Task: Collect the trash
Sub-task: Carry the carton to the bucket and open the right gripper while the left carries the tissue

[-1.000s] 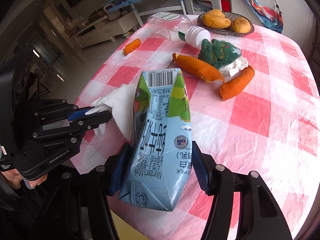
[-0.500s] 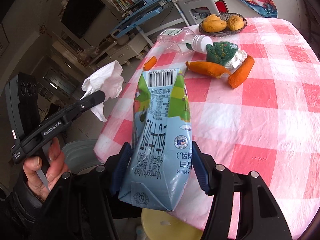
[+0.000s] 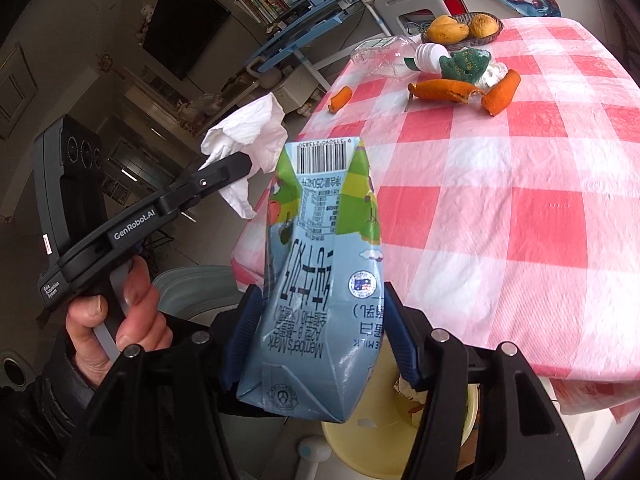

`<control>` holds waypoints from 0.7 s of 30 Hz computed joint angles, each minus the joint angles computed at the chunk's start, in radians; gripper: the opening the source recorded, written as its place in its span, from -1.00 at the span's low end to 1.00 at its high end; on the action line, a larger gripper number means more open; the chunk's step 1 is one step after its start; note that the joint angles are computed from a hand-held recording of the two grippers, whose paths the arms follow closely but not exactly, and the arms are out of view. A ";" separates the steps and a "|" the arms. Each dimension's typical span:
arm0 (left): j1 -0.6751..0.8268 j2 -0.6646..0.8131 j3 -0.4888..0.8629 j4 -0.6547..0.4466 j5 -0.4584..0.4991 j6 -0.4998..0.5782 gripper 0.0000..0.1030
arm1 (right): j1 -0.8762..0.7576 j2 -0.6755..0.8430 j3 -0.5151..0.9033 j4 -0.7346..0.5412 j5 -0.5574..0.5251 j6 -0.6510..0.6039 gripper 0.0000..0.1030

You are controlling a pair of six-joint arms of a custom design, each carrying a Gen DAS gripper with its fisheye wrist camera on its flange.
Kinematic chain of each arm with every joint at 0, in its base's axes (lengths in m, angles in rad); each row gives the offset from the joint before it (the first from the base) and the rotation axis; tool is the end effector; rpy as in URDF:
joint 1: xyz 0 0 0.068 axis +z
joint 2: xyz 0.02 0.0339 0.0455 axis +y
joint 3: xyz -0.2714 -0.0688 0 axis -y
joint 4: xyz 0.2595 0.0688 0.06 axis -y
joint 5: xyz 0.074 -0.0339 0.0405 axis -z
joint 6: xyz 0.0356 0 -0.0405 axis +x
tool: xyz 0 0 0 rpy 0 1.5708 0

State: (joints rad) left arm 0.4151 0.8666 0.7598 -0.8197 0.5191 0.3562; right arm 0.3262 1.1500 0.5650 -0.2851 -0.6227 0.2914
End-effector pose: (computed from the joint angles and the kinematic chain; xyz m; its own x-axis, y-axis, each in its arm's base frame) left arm 0.1643 0.0531 0.2685 -0.7127 0.0168 -0.7012 0.1825 0.9697 -0.1623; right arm 0.2065 0.0918 0.1893 -0.8707 -0.0482 -0.4895 -0.3825 0.6920 0.6123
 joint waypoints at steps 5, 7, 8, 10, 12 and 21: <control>0.043 -0.044 -0.023 -0.048 0.025 0.037 -0.83 | 0.024 -0.075 -0.046 -0.038 0.002 0.011 0.14; 0.060 -0.061 -0.030 -0.065 0.038 0.053 -0.83 | 0.059 -0.099 -0.061 -0.058 0.024 0.019 0.14; 0.071 -0.068 -0.033 -0.075 0.047 0.063 -0.83 | 0.081 -0.112 -0.071 -0.065 0.036 0.027 0.14; 0.092 -0.084 -0.038 -0.097 0.062 0.082 -0.83 | 0.125 -0.126 -0.090 -0.075 0.066 0.036 0.14; 0.111 -0.097 -0.044 -0.117 0.074 0.101 -0.83 | 0.167 -0.128 -0.104 -0.080 0.092 0.049 0.14; 0.189 -0.150 -0.059 -0.212 0.125 0.188 -0.83 | 0.316 -0.073 -0.087 -0.096 0.209 0.071 0.14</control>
